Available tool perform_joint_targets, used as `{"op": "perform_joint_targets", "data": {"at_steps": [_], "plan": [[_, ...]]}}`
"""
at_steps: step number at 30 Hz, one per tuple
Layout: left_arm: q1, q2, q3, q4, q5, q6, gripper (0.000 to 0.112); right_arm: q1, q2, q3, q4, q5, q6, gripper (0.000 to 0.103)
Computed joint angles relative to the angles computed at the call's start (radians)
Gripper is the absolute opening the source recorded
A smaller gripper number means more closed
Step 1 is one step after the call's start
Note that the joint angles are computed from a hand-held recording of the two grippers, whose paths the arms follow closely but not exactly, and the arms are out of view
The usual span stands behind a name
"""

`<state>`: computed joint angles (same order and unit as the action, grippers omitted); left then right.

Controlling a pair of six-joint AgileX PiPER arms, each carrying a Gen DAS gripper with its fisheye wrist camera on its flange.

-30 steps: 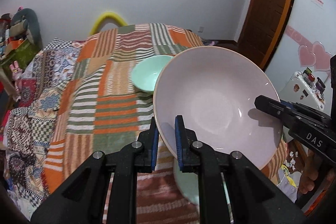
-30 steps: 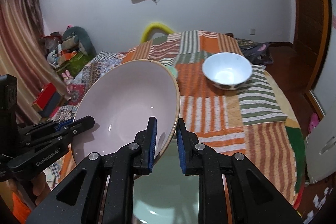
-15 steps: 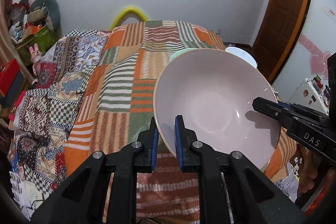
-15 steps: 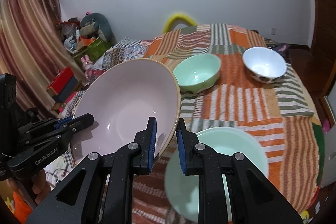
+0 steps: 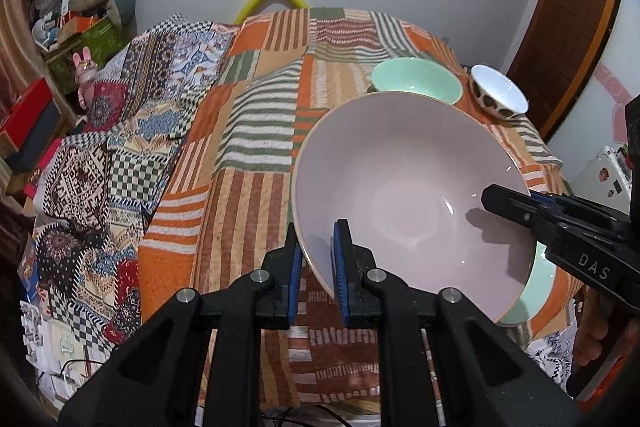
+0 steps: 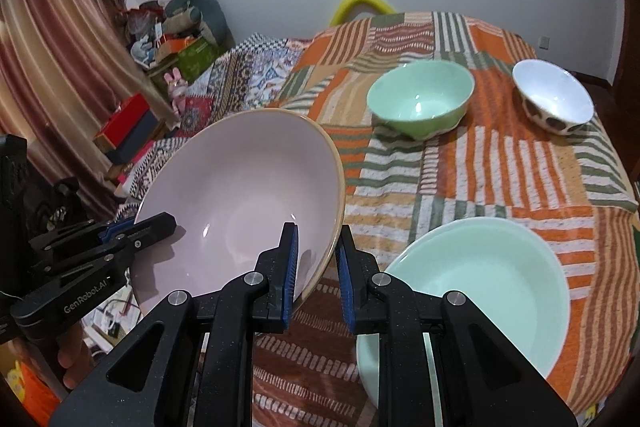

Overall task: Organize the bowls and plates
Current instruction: 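Lift the pale pink bowl with both grippers and lower it beside the plate stack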

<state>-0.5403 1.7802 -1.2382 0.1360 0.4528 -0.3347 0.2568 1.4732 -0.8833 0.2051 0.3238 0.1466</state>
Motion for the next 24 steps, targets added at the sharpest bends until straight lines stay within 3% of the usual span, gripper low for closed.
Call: {"op": "perform_joint_targets", "data": {"at_steps": [24], "plan": [[0.055, 0.216, -0.079, -0.109, 0.025, 0.106, 0.014, -0.01, 0.217, -0.058, 0.109, 0.024, -0.125, 0.017]]}}
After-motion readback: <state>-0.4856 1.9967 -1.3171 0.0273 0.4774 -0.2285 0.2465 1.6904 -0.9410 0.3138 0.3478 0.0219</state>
